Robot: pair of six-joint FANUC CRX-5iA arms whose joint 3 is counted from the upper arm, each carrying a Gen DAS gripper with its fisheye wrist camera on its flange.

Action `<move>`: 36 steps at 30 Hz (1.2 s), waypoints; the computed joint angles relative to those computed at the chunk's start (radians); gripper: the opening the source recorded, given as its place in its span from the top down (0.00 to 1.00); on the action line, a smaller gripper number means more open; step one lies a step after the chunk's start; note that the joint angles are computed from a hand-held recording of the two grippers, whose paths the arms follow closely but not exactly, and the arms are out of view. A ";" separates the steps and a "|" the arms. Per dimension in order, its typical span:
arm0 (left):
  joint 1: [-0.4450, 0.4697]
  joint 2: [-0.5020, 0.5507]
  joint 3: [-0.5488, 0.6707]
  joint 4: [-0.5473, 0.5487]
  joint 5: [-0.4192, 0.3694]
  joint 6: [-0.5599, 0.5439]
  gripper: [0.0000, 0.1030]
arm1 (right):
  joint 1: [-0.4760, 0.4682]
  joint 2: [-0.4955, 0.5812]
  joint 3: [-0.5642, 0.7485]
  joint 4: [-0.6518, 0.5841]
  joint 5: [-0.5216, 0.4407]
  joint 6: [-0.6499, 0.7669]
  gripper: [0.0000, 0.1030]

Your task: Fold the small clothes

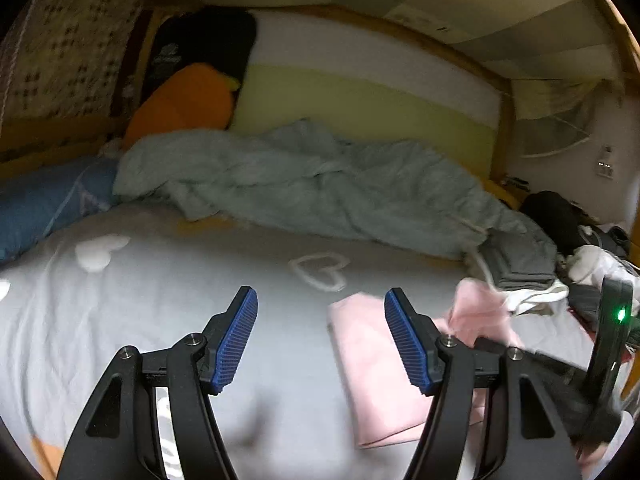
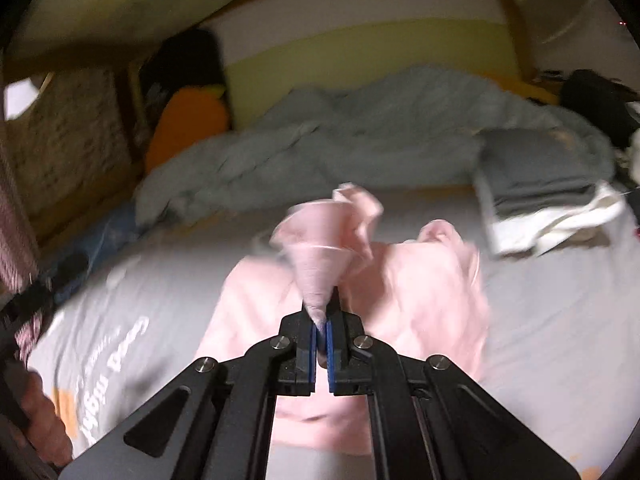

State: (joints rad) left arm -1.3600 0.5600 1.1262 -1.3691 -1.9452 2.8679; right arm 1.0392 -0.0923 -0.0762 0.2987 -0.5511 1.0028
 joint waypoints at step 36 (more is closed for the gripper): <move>0.275 -0.018 -0.137 0.621 0.514 0.148 0.90 | -0.305 -0.212 -0.086 -0.591 -0.043 0.370 0.60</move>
State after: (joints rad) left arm -1.0854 0.5422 0.9892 -0.7480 -1.4314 3.0157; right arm 0.7338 -0.3045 -0.1624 -0.2918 -0.5941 1.3728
